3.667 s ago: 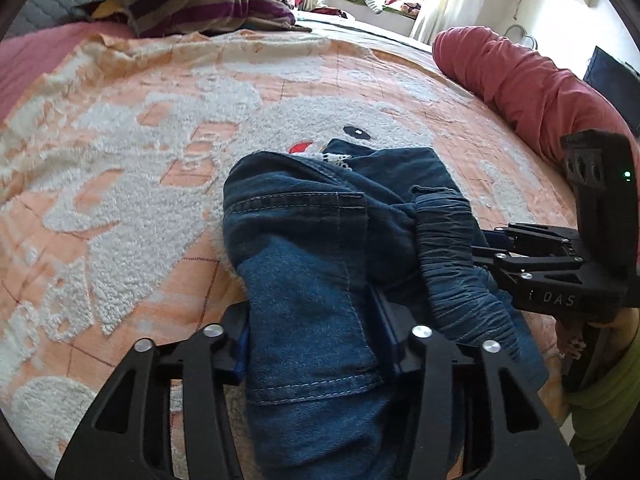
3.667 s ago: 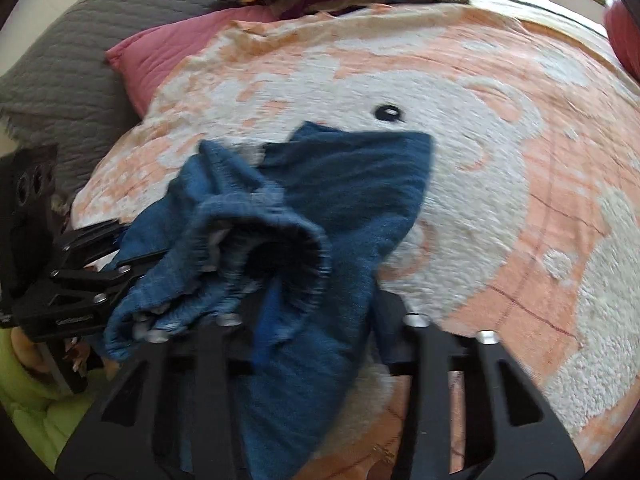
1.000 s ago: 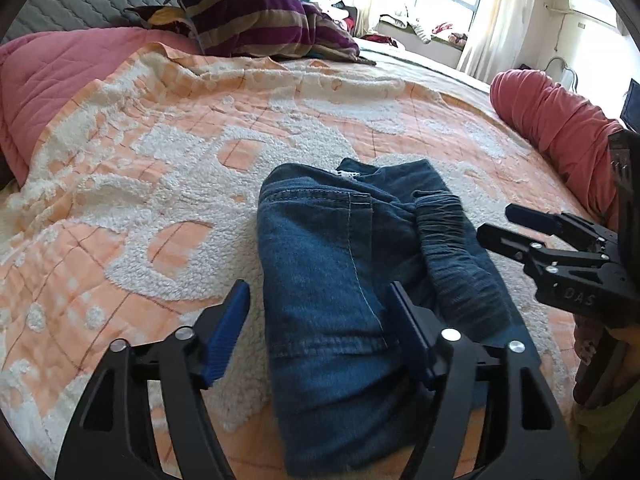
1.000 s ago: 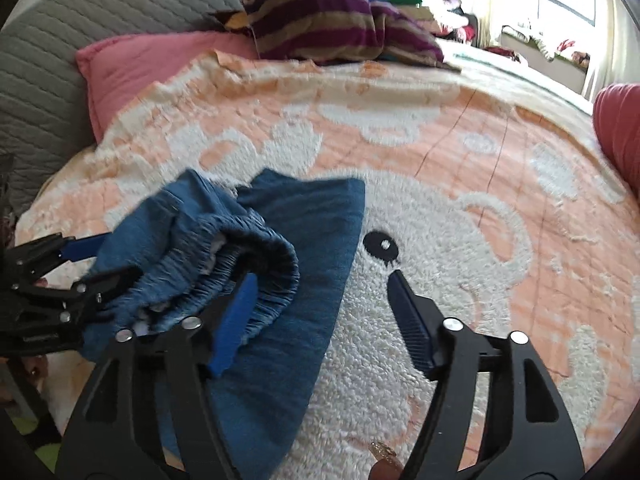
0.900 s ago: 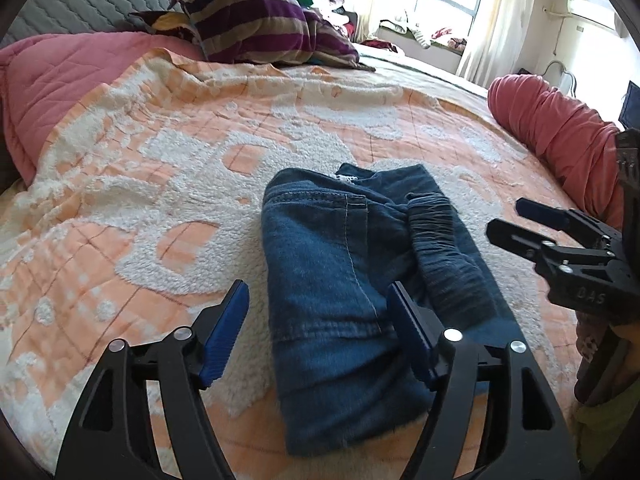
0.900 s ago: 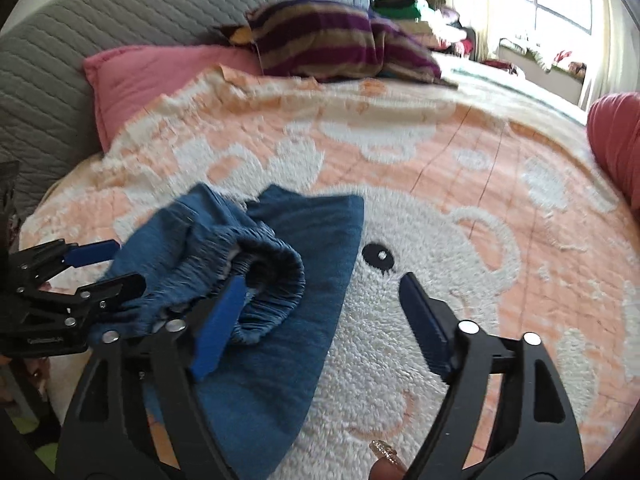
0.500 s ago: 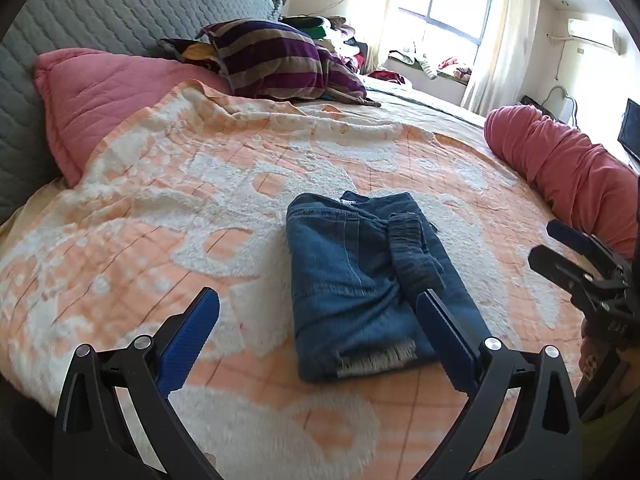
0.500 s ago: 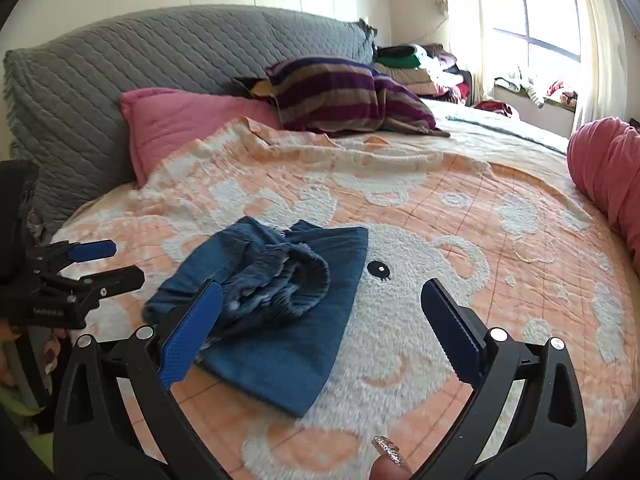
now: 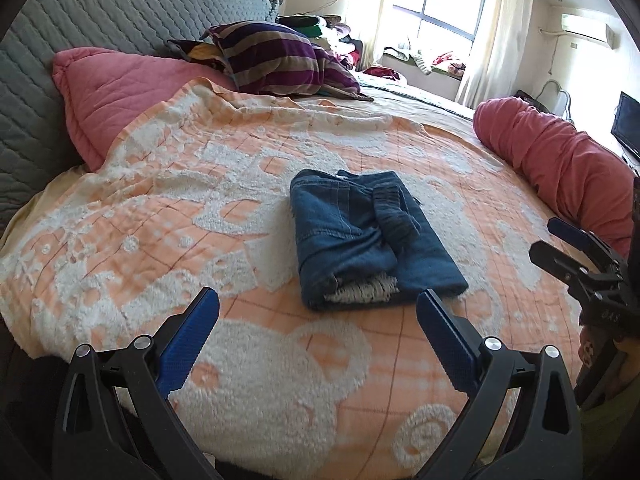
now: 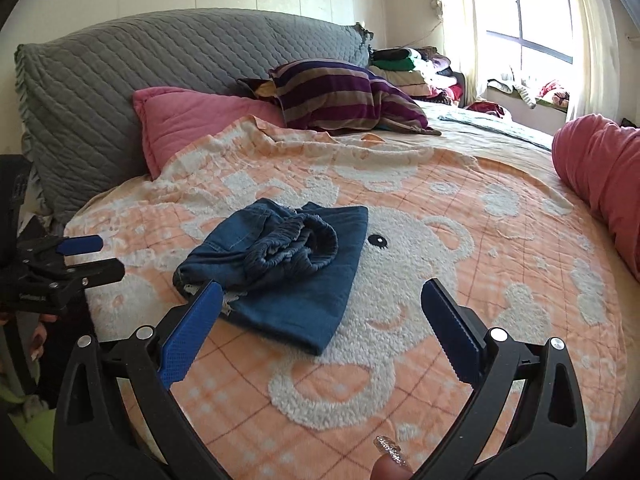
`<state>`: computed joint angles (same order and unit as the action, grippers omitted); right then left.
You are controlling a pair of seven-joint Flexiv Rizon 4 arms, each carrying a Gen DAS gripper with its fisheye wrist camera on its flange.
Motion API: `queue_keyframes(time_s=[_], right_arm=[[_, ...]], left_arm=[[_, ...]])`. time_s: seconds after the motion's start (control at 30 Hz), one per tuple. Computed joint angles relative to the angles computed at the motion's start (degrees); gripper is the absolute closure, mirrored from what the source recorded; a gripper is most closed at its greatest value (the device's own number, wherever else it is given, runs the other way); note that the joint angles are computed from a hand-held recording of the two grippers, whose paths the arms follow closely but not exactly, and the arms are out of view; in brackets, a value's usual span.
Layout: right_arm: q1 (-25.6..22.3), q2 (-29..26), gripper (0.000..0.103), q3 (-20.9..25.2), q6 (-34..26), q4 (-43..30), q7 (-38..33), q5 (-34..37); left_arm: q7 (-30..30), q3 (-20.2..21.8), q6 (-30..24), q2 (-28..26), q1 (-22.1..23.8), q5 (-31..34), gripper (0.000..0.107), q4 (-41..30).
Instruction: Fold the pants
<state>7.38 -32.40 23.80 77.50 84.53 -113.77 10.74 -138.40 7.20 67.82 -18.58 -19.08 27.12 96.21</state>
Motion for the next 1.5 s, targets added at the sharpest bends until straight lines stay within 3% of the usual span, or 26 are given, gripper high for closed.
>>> queue_keyframes(time_s=[0.47,1.5], right_arm=[[4.0,1.5,0.009,-5.1,-4.0,4.5,6.1,-3.6],[3.2,1.1,0.009,-4.1,-4.2,4.4,6.1,-3.6]], left_arm=[[2.7,-1.7,0.3,-1.2,0.6,-5.3,0.008,3.4],[2.6,-0.5,-0.4,-1.5,-0.2,-5.9,0.008,3.1]])
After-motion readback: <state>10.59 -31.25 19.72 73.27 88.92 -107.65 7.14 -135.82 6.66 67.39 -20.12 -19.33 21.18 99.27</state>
